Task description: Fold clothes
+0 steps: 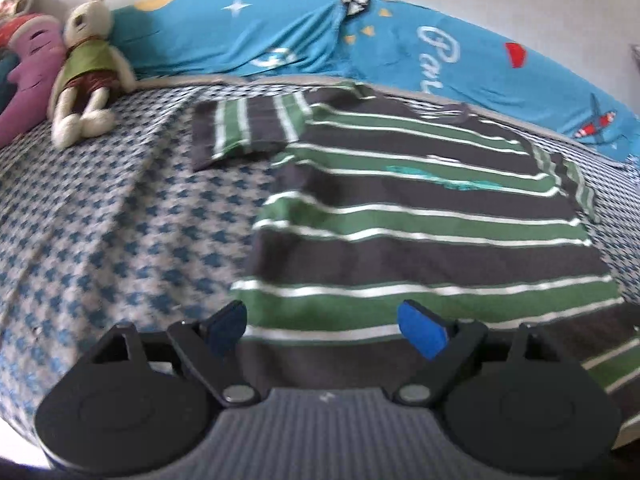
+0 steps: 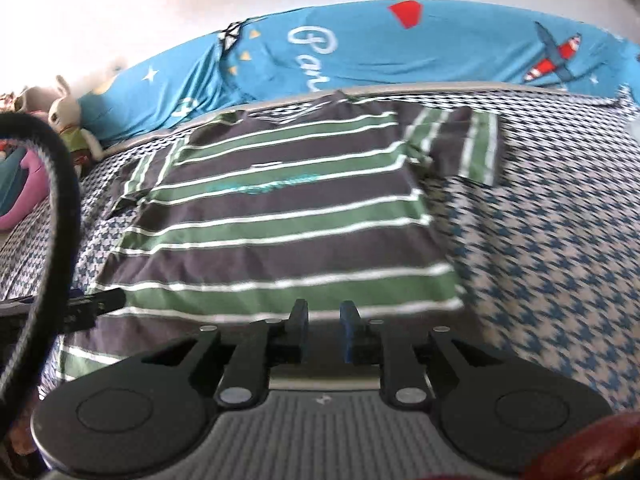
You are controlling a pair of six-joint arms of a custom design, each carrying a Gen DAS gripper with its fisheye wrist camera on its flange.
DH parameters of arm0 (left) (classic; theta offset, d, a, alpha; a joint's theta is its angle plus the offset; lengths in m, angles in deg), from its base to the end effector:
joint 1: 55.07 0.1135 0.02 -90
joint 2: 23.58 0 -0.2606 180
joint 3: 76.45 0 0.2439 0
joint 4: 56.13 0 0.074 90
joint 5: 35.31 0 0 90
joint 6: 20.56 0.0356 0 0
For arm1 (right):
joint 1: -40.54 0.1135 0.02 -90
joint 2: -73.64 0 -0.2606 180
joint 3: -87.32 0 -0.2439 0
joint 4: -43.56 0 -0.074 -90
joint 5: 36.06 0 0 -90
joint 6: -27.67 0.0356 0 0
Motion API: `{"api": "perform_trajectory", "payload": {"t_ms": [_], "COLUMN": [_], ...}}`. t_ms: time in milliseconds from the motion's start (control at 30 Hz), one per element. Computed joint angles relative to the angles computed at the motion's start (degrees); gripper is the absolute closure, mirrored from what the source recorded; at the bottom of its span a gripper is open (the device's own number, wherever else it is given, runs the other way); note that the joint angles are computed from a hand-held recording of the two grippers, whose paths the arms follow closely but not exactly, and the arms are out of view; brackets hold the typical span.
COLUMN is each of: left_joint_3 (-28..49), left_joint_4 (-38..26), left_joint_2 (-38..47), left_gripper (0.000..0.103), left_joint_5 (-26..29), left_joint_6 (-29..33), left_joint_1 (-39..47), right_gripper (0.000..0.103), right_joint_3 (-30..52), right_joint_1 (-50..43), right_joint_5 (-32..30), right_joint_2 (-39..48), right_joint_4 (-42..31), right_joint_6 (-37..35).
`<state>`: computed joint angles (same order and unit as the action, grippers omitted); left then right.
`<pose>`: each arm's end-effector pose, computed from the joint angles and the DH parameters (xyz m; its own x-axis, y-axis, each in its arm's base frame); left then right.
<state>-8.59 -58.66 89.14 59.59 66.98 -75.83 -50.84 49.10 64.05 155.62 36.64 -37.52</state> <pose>0.3427 -0.1332 0.1013 -0.7050 0.2215 -0.6737 0.3773 0.9215 -0.0919 0.2426 0.0302 0.1345 -0.6690 0.3171 -0.6723 0.2781 0.9455 0.1692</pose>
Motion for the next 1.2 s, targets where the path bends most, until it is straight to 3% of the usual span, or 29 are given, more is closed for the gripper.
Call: {"api": "perform_trajectory", "payload": {"t_ms": [233, 333, 400, 533, 767, 1000, 1200], "left_joint_3": [2.1, 3.5, 3.9, 2.9, 0.5, -1.0, -0.6], "left_joint_4": [0.4, -0.8, -1.9, -2.2, -1.8, -3.1, -5.5], "left_joint_2": [2.1, 3.7, 4.3, 4.3, 3.0, 1.4, 0.3], "left_gripper": [0.016, 0.006, 0.005, 0.005, 0.0, 0.0, 0.0], "left_joint_5": [0.5, 0.1, -0.2, -3.7, -3.9, -4.6, -4.0], "left_joint_6": [-0.3, -0.1, 0.3, 3.6, 4.2, 4.1, 3.5], "left_joint_1": [-3.4, -4.4, -4.7, -5.8, -4.5, -3.8, -3.4], "right_gripper": [0.085, 0.085, 0.085, 0.094, 0.103, 0.103, 0.092], "right_joint_3": [5.1, 7.7, 8.7, 9.3, 8.3, 9.4, 12.9], "right_joint_1": [1.5, 1.9, 2.2, 0.8, -2.7, -4.8, -9.3], "right_joint_5": [-3.1, -3.4, -1.0, 1.7, 0.8, 0.2, -2.6], "right_joint_2": [9.4, 13.2, 14.7, 15.0, 13.0, 11.3, 11.3], "right_joint_4": [3.5, 3.0, 2.4, 0.4, -1.3, -6.2, -10.0], "right_joint_6": [0.6, 0.9, 1.8, 5.2, 9.5, 8.2, 1.7]}}
